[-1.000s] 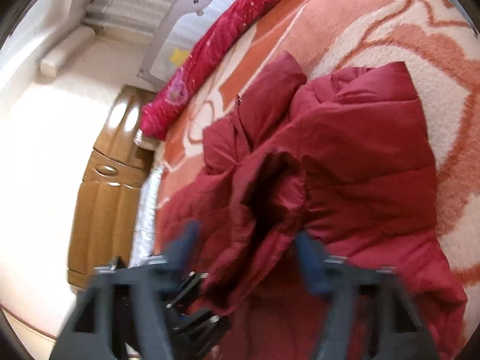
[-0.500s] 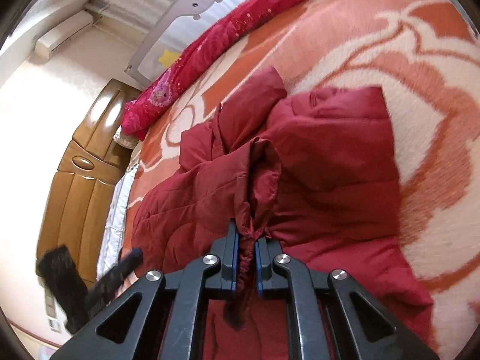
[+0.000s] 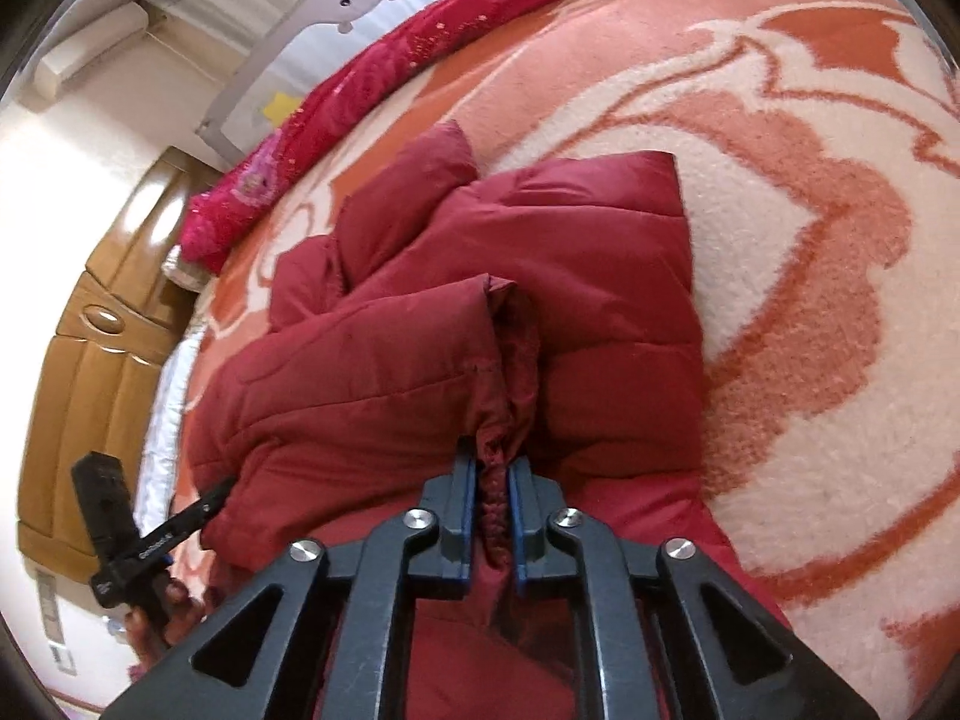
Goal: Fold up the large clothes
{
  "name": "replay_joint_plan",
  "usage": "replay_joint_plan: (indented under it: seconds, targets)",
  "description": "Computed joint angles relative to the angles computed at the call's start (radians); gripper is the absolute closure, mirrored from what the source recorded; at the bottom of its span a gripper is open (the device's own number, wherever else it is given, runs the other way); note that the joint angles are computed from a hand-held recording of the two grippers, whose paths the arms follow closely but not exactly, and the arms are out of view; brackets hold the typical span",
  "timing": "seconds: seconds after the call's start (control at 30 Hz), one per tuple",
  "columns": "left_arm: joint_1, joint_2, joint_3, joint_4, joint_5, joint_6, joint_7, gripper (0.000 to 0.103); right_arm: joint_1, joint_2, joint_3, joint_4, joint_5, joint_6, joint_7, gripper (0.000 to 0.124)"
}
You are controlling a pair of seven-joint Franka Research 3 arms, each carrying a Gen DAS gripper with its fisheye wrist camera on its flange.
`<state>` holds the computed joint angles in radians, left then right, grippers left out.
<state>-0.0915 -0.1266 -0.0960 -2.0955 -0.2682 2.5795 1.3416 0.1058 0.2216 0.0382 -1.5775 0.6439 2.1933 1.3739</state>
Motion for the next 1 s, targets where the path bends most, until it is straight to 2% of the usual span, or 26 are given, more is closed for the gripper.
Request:
replay_joint_plan:
  seconds: [0.03, 0.1, 0.17, 0.23, 0.27, 0.33, 0.43, 0.5, 0.6, 0.73, 0.87, 0.97, 1.0]
  targets:
    - [0.002, 0.0, -0.002, 0.002, 0.016, -0.006, -0.004, 0.079, 0.009, -0.009, -0.005, -0.005, -0.031, 0.013, 0.019, 0.103]
    - [0.003, 0.001, -0.004, 0.003, 0.034, -0.011, -0.005, 0.079, 0.031, -0.05, -0.017, -0.038, -0.117, 0.073, 0.07, 0.102]
    - [0.004, 0.0, -0.001, -0.003, 0.029, -0.006, -0.001, 0.079, 0.064, -0.133, -0.025, -0.123, -0.245, 0.232, 0.124, 0.101]
    - [0.005, 0.004, -0.002, -0.004, 0.031, 0.002, -0.009, 0.079, 0.07, -0.178, -0.013, -0.165, -0.229, 0.303, 0.078, 0.1]
    - [0.006, 0.006, -0.003, -0.003, 0.036, 0.003, -0.016, 0.079, 0.072, -0.181, -0.006, -0.157, -0.186, 0.282, 0.017, 0.098]
    - [0.007, 0.008, -0.006, 0.0, 0.047, 0.002, -0.028, 0.079, 0.082, -0.152, 0.005, -0.11, -0.17, 0.179, -0.057, 0.097]
    - [0.007, 0.007, -0.006, 0.001, 0.048, -0.001, -0.029, 0.079, 0.105, -0.097, 0.006, -0.081, -0.27, 0.11, -0.016, 0.097]
    - [0.004, -0.002, -0.002, 0.0, 0.034, -0.012, -0.011, 0.079, 0.108, -0.067, -0.003, -0.086, -0.315, 0.107, 0.029, 0.101]
    - [0.003, -0.044, 0.002, -0.023, 0.032, -0.014, 0.001, 0.079, 0.08, -0.051, -0.005, -0.106, -0.238, 0.126, 0.015, 0.101]
    - [0.008, -0.125, 0.007, -0.099, 0.095, 0.042, -0.056, 0.079, 0.079, -0.047, -0.005, -0.091, -0.254, 0.11, 0.016, 0.101]
    - [-0.011, -0.096, 0.047, -0.083, 0.042, -0.034, -0.018, 0.079, 0.065, -0.051, -0.004, -0.101, -0.215, 0.107, -0.008, 0.101]
    - [0.004, -0.065, 0.027, -0.058, 0.086, -0.06, -0.029, 0.079, 0.076, -0.067, -0.007, -0.095, -0.25, 0.1, 0.034, 0.101]
    - [0.01, -0.055, 0.019, -0.048, 0.109, -0.066, -0.041, 0.079, 0.082, -0.081, -0.007, -0.104, -0.269, 0.109, 0.044, 0.097]
